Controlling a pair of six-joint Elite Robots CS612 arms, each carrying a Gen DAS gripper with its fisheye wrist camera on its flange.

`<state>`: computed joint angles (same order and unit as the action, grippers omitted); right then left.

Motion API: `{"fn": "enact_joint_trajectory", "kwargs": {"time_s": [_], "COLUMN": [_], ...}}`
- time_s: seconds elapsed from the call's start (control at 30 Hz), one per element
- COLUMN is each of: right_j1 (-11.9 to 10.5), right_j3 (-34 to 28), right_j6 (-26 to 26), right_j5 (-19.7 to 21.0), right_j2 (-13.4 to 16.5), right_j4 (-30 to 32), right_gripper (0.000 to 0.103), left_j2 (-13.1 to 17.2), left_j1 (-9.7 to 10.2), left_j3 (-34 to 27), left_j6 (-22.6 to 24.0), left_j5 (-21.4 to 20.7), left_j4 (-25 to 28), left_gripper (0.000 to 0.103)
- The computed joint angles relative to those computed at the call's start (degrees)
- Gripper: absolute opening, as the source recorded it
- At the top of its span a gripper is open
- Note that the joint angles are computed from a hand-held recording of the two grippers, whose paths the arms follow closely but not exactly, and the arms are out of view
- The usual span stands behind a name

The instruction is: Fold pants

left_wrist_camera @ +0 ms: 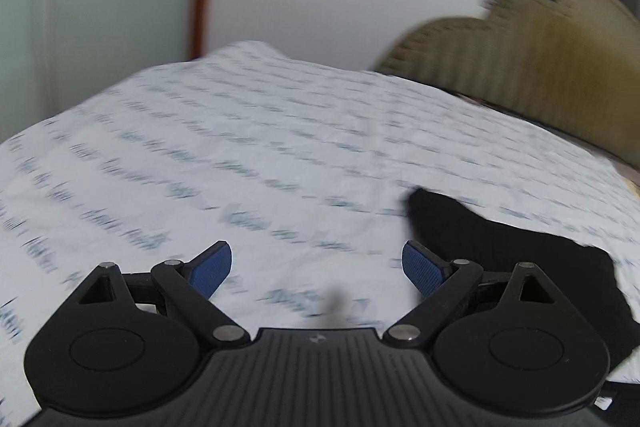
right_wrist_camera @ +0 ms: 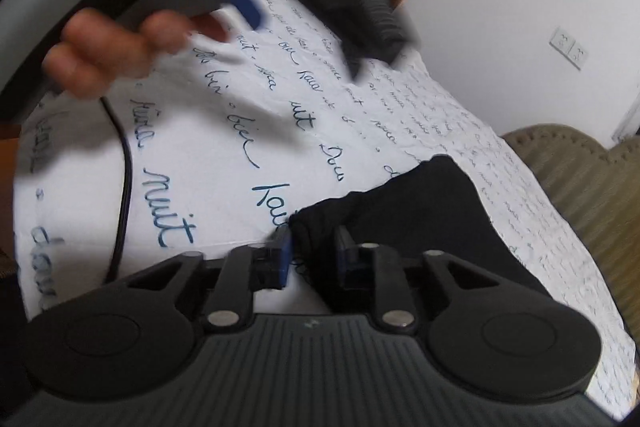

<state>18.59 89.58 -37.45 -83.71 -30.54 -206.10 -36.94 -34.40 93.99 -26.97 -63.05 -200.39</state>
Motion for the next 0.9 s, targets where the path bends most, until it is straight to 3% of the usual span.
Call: {"fn": "enact_joint_trajectory", "kwargs": {"time_s": [0.07, 0.13, 0.2, 0.27, 0.33, 0.37, 0.4, 0.47, 0.53, 0.63, 0.67, 0.7, 0.73, 0.77, 0.8, 0.9], "right_j1": [-1.28, -3.36, -4.46, -4.7, -5.55, -6.19, -7.06, -7.99, -7.84, -7.69, -7.78, -7.72, -7.62, -7.51, -7.2, -7.0], "right_j3": [1.8, 3.47, 3.01, 0.22, -4.11, -6.45, -8.86, -14.46, -20.72, -30.46, -33.0, -35.77, -37.8, -39.2, -39.6, -37.93], "right_j6": [1.08, 7.12, 13.36, 17.36, 21.22, 23.55, 25.49, 28.99, 28.87, 28.31, 28.62, 28.66, 27.92, 27.13, 26.05, 24.92], "right_j5": [4.17, 8.58, 4.85, -2.79, -3.64, -0.46, 5.12, 13.67, 15.49, 17.68, 19.41, 19.85, 19.92, 19.76, 18.02, 16.91], "right_j2": [-2.24, -4.27, -4.9, -4.53, -3.61, -3.05, -2.45, -0.25, 2.03, 5.75, 6.76, 8.01, 8.96, 9.63, 9.83, 9.43], "right_j4": [2.41, 0.77, -2.28, -1.96, 2.96, 6.31, 10.38, 16.96, 25.02, 39.01, 43.84, 47.99, 51.34, 54.09, 55.05, 51.15], "right_gripper": [0.027, 0.027, 0.027, 0.03, 0.039, 0.049, 0.069, 0.081, 0.081, 0.081, 0.079, 0.064, 0.046, 0.018, 0.016, 0.011], "left_j2": [0.34, 1.17, 1.63, 1.88, 2.09, 2.32, 2.65, 3.41, 3.88, 4.18, 4.32, 4.38, 4.42, 4.4, 4.35, 4.0], "left_j1": [-0.63, -1.42, -1.74, -1.7, -1.85, -1.89, -1.8, -1.4, -0.72, 0.39, 0.65, 0.76, 0.99, 1.41, 1.59, 1.57], "left_j3": [-0.54, -1.1, -1.87, -2.39, -2.69, -2.86, -3.07, -3.56, -4.28, -5.49, -5.74, -5.84, -5.91, -6.0, -6.05, -5.94], "left_j6": [3.56, 7.17, 9.17, 10.81, 12.67, 14.38, 16.17, 19.41, 21.19, 20.21, 19.44, 18.61, 18.04, 17.5, 16.37, 13.74], "left_j5": [0.6, 2.69, 2.22, -0.94, -2.63, -3.48, -4.56, -7.37, -10.76, -16.15, -17.46, -18.15, -19.48, -21.75, -22.45, -21.07], "left_j4": [-0.74, -2.58, -1.98, -0.71, 0.79, 0.86, 0.37, -1.12, -0.89, 2.09, 2.48, 2.8, 2.91, 3.23, 3.5, 3.97], "left_gripper": [0.093, 0.093, 0.093, 0.093, 0.093, 0.093, 0.093, 0.093, 0.093, 0.093, 0.092, 0.078, 0.063, 0.038, 0.029, 0.017]}}
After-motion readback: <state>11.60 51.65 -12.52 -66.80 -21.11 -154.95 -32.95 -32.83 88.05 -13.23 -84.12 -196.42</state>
